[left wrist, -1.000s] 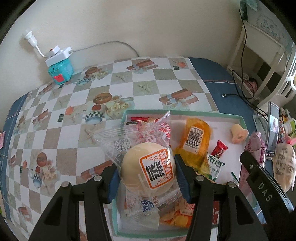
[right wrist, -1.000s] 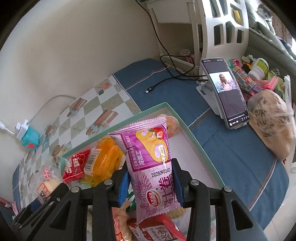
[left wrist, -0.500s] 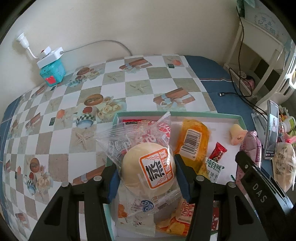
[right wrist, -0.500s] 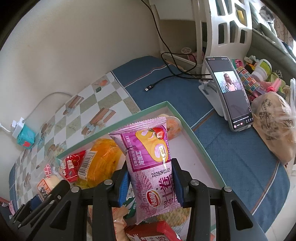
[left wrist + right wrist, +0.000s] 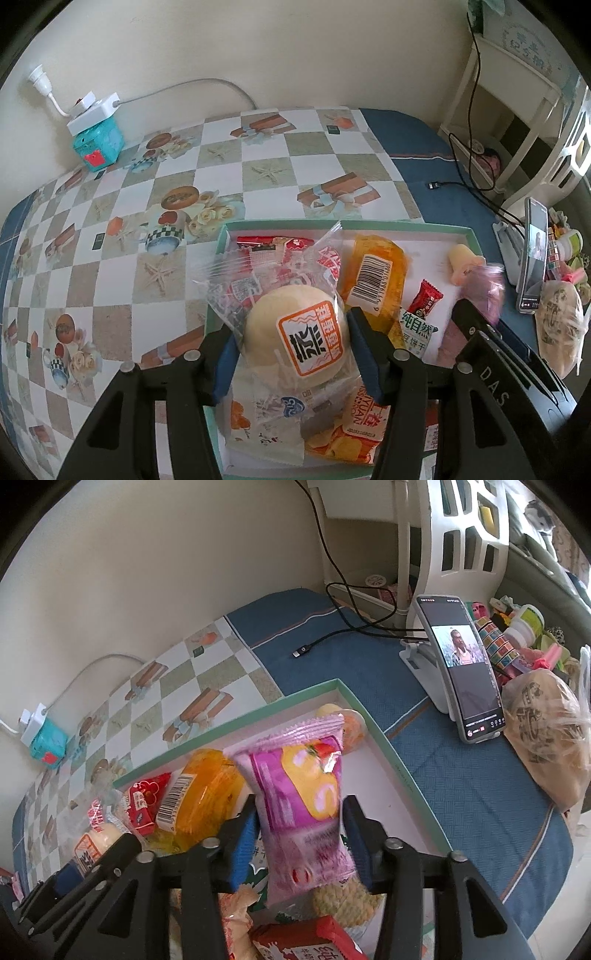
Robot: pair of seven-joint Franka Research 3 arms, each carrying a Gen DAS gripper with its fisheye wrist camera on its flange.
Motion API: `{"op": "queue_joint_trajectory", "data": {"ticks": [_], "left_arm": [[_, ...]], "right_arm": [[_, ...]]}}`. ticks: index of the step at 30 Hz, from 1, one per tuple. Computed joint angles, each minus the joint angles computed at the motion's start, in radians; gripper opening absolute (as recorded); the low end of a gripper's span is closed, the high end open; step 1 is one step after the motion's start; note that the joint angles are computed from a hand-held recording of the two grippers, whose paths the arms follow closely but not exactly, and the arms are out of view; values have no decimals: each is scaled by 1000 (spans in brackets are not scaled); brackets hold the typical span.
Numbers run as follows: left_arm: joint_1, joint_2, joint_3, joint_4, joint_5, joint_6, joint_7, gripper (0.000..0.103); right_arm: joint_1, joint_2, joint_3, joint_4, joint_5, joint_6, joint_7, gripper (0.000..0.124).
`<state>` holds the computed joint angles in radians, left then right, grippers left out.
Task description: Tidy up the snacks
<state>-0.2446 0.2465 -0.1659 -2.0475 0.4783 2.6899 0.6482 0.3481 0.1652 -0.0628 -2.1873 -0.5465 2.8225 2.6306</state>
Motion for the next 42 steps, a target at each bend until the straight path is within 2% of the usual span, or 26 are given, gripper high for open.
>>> {"op": "queue_joint_trajectory", "data": {"ticks": [4,6,11,14,16,23,26,31,35,42], "left_arm": [[7,-6,-1,-6,-12,4,4,67],[9,-11,2,-9,-13,6,0,71],[19,-29,7,-25,-14,20,-17,74],[30,-32,3,-32,-33,22,-11,76],[38,-34,0,-38,-54,25,-3,82],[59,-60,10,-74,-88,59,-19,84],[62,-72,26,-89,-61,60,-72,95],[55,-81,53,-82,49,-52,-224,95],[75,-89,51,-88,74,-123,-275,100],[118,-115,38,-121,27,-175,-251,100]], "right_arm": [[3,2,1,7,-4,-15,0,64],[5,2,0,9,-10,-24,6,70],[4,3,-1,14,-23,-40,19,80],[1,6,4,17,-19,-45,15,82],[2,9,5,20,-19,-52,14,86],[3,15,6,25,-11,-55,0,103],[2,18,8,27,-1,-59,-17,103],[6,25,14,39,21,-86,-56,103],[15,25,13,43,12,-90,-63,103],[35,25,23,64,-14,-123,-74,103]]}}
